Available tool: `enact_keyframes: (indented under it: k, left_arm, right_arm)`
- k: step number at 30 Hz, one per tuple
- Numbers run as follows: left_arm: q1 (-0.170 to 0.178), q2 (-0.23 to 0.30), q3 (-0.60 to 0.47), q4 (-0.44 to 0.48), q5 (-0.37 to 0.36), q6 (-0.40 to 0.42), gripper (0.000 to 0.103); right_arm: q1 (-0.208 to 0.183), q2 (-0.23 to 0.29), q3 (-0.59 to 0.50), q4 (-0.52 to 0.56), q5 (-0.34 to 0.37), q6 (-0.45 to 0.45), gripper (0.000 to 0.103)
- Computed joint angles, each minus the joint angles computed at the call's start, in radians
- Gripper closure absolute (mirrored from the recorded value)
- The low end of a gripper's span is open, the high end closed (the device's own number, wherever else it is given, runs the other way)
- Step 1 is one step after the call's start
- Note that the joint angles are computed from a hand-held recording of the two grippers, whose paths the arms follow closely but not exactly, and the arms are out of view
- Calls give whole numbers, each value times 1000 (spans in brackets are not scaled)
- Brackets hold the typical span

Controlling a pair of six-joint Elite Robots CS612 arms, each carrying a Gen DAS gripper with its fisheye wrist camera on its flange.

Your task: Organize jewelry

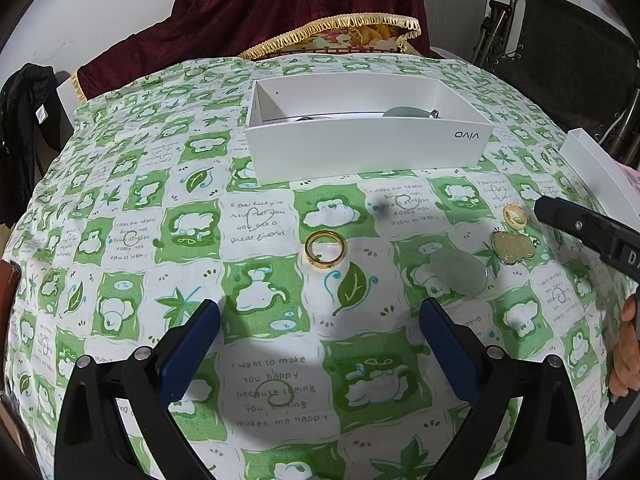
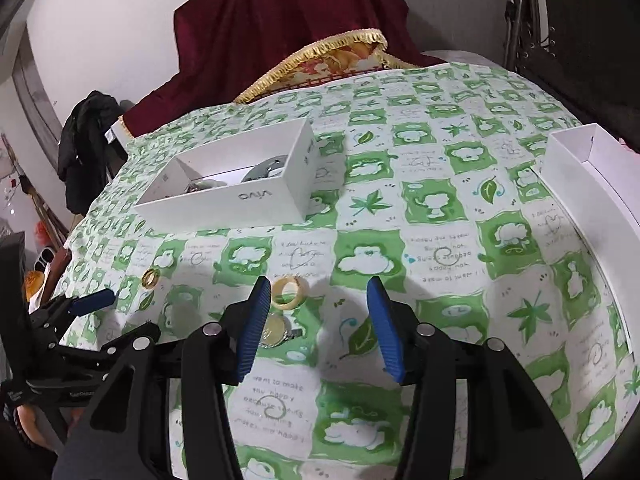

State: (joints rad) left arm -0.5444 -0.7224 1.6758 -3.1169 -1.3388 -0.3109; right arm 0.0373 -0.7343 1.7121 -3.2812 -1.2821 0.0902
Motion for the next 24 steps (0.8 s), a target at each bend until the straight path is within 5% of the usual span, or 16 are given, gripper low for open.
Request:
enact_keyframes:
  k: [9,14,19,24]
  left_arm:
    - [16,-1,5,-50,-36,-49,3]
    - [0,2,8,-145,-58,44,3]
    - [-33,16,-24,-122,-19,188,3]
    - [-36,37,-85,10,3,190,3]
  right_arm:
    - [-4,0,7,13,41,-9,54]
    - [0,-3,12,-6,22,-11,54]
    - [-13,-3,13,3,23,52,53]
    - [-14,-3,13,2,27,48,51]
